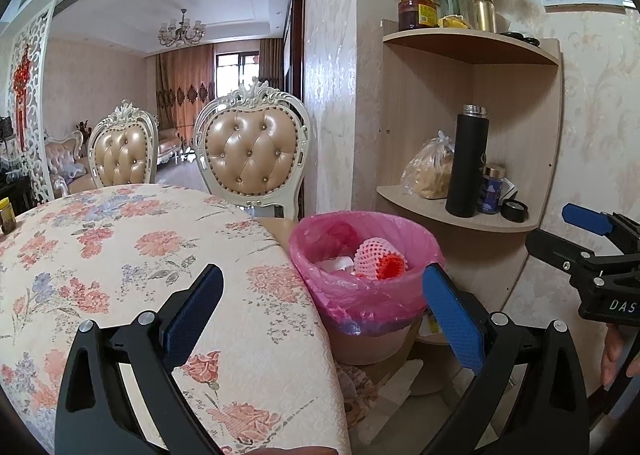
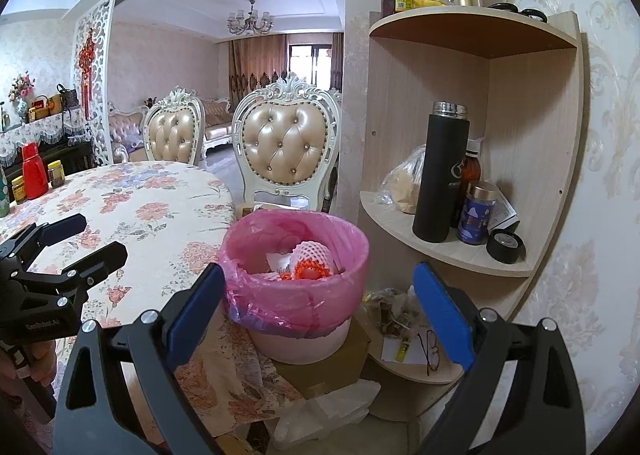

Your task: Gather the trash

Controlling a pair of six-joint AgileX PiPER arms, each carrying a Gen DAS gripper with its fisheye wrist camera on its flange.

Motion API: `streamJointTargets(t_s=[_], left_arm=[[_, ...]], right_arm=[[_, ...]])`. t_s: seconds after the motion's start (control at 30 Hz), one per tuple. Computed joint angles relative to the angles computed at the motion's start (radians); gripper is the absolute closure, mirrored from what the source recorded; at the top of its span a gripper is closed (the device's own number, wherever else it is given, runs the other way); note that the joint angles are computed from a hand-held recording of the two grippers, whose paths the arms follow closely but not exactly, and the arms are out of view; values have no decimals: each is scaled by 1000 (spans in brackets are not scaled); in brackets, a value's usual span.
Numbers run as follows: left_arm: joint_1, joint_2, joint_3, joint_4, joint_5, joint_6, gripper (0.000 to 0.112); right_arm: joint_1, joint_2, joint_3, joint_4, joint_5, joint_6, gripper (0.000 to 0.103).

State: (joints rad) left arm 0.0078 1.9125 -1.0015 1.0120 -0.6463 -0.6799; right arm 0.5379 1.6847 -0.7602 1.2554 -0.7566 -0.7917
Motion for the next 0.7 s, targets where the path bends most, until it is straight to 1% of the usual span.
streamJointTargets(t_s=[0.17, 0.4, 0.7], left_arm=[[10, -1, 2, 17, -19, -17, 17], [21, -2, -2, 54, -37, -58, 17], [23, -5, 2, 41, -40, -40, 17]], right_arm=[[0, 2, 2, -12, 0, 13, 11], [-7, 28, 9, -60, -3, 79, 11], [-10, 37, 8, -65, 1, 93, 11]])
